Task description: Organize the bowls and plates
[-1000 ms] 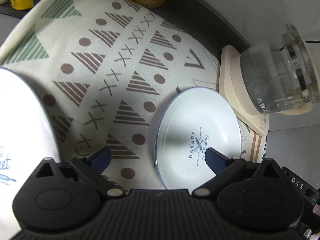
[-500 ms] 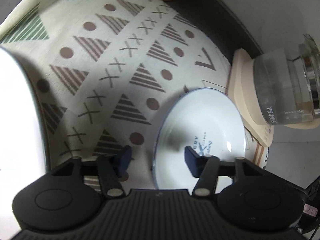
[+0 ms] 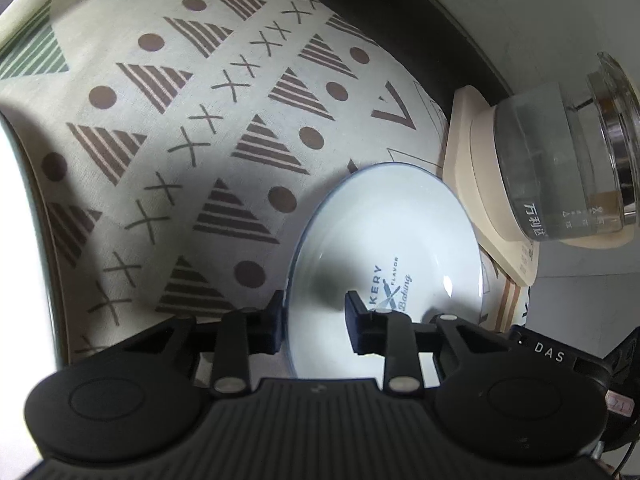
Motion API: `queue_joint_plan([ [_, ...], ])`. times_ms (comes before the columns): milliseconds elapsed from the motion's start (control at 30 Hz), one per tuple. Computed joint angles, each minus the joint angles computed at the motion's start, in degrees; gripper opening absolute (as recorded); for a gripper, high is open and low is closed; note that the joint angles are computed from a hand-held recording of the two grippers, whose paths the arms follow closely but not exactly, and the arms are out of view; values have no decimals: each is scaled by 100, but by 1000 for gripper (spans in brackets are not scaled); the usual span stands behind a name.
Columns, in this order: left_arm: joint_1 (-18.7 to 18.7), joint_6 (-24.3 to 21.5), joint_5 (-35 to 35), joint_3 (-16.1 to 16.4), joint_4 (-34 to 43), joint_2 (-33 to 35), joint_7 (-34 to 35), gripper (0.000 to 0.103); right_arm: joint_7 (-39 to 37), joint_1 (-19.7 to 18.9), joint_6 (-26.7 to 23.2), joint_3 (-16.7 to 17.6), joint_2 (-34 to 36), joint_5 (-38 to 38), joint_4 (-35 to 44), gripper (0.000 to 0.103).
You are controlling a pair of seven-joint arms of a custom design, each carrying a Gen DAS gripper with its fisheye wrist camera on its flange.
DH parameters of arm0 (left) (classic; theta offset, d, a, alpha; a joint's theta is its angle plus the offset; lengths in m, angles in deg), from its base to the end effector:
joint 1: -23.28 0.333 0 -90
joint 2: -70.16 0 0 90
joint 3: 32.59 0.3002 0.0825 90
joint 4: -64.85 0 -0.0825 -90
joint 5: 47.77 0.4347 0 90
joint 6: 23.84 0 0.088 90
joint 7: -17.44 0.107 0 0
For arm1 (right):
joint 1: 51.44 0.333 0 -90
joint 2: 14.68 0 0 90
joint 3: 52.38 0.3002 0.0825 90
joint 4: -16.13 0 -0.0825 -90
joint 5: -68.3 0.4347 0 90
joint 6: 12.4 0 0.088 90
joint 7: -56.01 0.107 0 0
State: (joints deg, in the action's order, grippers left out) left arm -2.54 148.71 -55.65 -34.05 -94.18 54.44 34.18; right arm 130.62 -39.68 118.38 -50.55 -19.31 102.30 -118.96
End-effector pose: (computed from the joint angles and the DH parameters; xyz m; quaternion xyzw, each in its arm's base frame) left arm 0.4071 -0.1978 0.2943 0.9187 -0.3031 0.2489 0.0454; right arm 0.5155 0.1381 0.3161 -0.7275 0.6497 0.1515 0.1605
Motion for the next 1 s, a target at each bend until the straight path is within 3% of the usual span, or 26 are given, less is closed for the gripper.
queue_joint_plan([
  [100, 117, 4, 108, -123, -8, -10, -140, 28, -145, -28, -90, -45, 38, 134, 36, 29],
  [200, 219, -51, 269, -210, -41, -65, -294, 20, -104, -52, -21, -43, 31, 91, 7, 14],
  [333, 358, 118, 639, -332, -190, -269, -433, 20, -424, -111, -130, -117, 45, 381, 22, 11],
  [600, 723, -256, 1456, -647, -198, -672, -1109, 20, -1374, -119, -122, -179, -344, 967, -158, 10],
  [1000, 844, -524, 2061, -790, -546, -1492, -1708, 20, -1746, 21, 58, -144, -900, 1307, -458, 10],
])
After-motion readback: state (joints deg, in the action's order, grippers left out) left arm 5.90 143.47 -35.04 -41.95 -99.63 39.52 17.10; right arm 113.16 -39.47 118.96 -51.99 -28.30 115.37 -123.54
